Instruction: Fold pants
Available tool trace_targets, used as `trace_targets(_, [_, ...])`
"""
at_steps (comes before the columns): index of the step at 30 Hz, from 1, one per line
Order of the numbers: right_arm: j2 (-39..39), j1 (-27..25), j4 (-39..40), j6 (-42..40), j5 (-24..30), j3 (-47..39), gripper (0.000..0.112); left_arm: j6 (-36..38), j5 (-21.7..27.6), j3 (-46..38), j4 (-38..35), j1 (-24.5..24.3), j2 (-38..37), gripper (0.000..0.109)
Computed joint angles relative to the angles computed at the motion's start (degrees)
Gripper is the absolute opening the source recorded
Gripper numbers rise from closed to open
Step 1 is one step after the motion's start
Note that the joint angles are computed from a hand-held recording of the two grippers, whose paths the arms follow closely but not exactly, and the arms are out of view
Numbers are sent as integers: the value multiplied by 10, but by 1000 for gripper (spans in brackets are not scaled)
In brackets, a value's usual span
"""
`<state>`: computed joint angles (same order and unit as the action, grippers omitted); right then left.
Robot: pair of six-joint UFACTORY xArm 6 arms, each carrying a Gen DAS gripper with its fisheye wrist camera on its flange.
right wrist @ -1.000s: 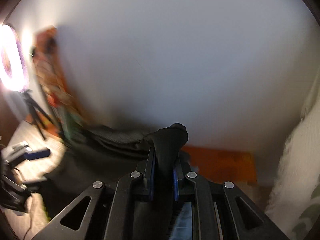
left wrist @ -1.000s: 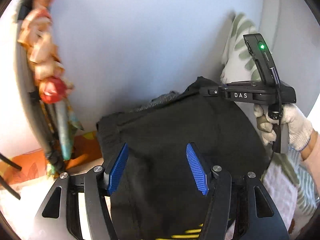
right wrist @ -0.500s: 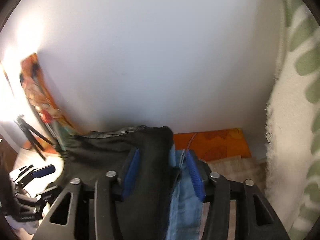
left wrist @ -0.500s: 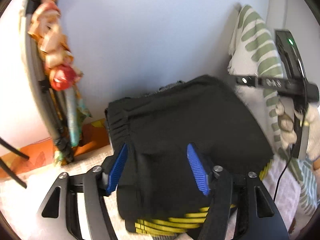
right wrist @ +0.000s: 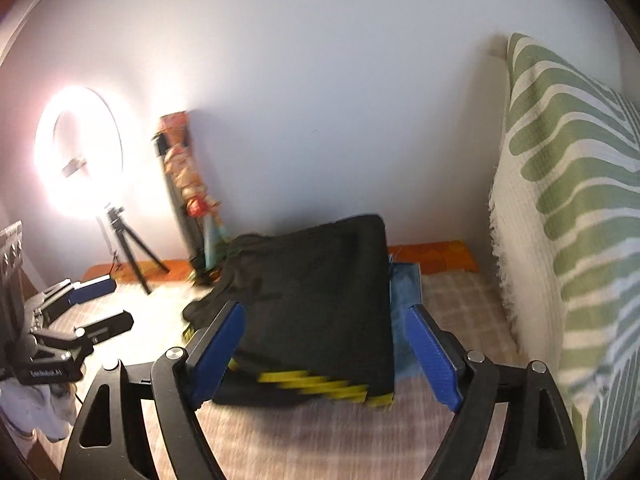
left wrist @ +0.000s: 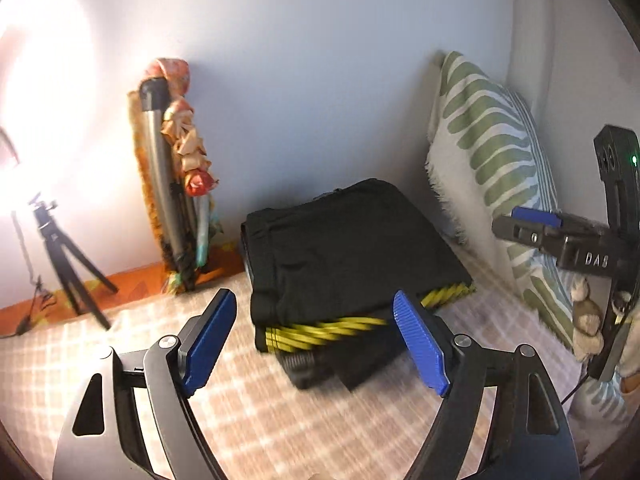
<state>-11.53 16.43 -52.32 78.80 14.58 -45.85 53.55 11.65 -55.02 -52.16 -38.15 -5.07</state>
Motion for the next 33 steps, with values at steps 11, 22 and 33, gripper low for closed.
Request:
trace_targets(11, [-125,149,-97,161,142,76,96,-8,-29,184,-16,-23,-195,82])
trace_targets(22, [-138,306,-135,265,302,73,103,-91,-60,305,52,-26,-318,85])
trace_targets(33, [-111,355,-155,353,357,78,103,-49,-111,350,37,-32,-325,86])
